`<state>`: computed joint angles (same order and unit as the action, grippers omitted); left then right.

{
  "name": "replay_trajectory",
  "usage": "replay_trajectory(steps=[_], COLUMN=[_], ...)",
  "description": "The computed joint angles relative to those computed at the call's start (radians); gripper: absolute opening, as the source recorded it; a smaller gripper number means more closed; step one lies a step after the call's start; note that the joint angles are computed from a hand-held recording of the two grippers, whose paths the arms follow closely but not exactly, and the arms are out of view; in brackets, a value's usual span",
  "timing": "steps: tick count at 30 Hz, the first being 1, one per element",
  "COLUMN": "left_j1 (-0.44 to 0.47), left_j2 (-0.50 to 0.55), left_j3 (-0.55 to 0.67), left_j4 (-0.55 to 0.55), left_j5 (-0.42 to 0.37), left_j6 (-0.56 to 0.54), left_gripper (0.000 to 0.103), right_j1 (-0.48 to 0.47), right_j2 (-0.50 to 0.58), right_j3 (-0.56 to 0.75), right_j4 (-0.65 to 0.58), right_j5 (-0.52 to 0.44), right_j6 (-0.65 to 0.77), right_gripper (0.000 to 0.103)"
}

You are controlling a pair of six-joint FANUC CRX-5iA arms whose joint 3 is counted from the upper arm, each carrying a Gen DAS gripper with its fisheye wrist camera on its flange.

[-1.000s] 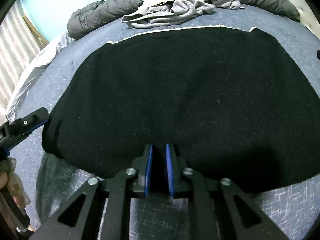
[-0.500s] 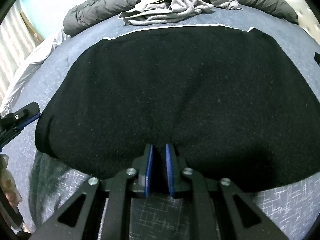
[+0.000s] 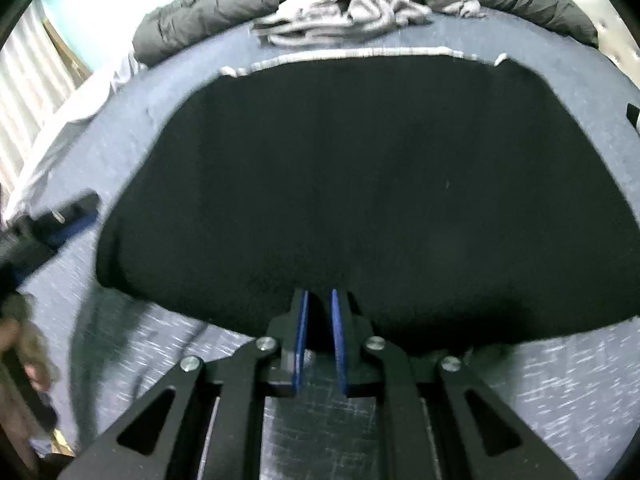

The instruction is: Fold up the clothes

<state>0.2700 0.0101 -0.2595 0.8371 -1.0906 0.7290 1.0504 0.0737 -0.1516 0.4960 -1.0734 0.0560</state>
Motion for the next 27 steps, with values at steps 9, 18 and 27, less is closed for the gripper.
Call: replay_trajectory(steps=[9,18,27], left_j1=[0.002,0.022,0.026], left_j2=[0.008,0.013,0.021], left_j3=[0.007,0.007,0.015], left_j4=[0.0,0.015,0.009], left_j5=[-0.005,-0.009,-0.012], left_j6=[0.0,0.001,0.005], left_gripper=[0.047,0.048,0.051], right_j1=[0.009,0.069,-0.041], right_j2=[0.022,-0.085,-0.01], right_j3=[0.01,-0.086,0.028], right_j4=[0.019,0.07,0.069], right_j5=[-0.029,-0.008,0.019], right_j6=[-0.01,-0.096,-0.003], right_gripper=[0.011,0.011,0.011])
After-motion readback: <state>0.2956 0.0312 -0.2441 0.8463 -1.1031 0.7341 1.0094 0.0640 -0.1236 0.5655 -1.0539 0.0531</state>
